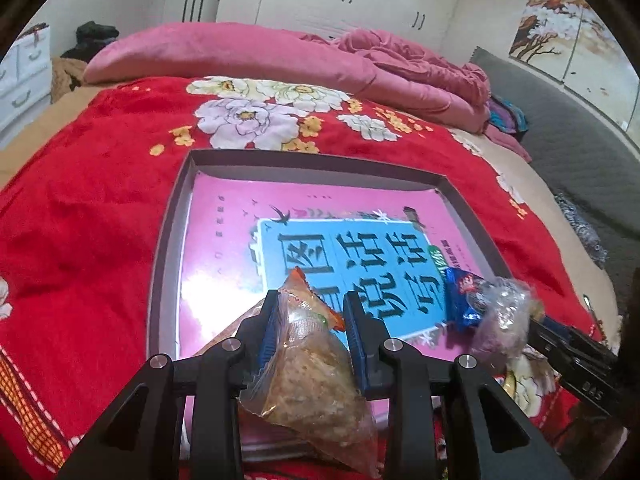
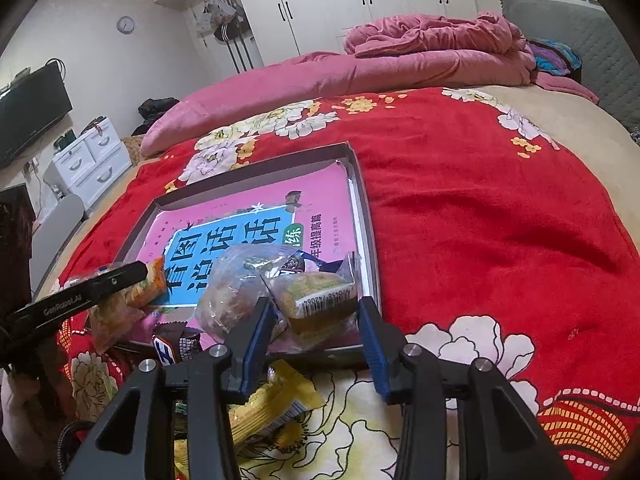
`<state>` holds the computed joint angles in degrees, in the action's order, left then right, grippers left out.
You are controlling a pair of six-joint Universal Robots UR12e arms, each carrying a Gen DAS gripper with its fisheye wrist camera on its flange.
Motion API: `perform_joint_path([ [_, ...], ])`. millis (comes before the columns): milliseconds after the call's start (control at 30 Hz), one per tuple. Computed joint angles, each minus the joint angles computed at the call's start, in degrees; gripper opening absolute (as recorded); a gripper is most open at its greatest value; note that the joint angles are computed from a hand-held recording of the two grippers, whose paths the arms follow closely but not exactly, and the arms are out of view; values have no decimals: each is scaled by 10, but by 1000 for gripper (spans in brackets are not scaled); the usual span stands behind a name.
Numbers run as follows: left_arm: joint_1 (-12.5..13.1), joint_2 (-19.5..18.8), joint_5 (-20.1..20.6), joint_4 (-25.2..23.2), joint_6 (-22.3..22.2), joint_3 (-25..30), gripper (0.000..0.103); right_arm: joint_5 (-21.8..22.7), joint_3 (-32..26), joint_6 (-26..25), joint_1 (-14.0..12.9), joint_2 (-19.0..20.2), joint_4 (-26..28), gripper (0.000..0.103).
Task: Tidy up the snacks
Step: 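Lower the green-labelled bag into the tray and open the left gripper while the right gripper releases its bag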
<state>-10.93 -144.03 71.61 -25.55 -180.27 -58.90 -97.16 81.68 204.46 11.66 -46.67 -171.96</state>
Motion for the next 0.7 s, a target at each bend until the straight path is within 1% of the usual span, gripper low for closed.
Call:
perform_joint_path([
  [133, 1, -5, 4, 1, -7, 8, 32, -3, -3, -6, 1, 1, 3, 49],
  [233, 2, -7, 7, 1, -19, 12, 32, -7, -3, -12, 2, 1, -4, 54],
  [333, 4, -9, 2, -4, -33, 17, 32, -8, -1, -12, 2, 0, -10, 55],
  [400, 6, -9, -3, -8, -42, 17, 34, -12, -1, -11, 2, -1, -11, 58],
  [567, 11, -7, -20, -15, -58, 17, 51, -15, 8, 4, -1, -5, -31, 64],
  [633, 11, -4, -24, -14, -61, 13, 56, -16, 11, 9, -2, -7, -36, 65],
  [700, 13, -2, -30, -10, -61, 9, 58, -19, 13, 12, -2, -8, -40, 65],
])
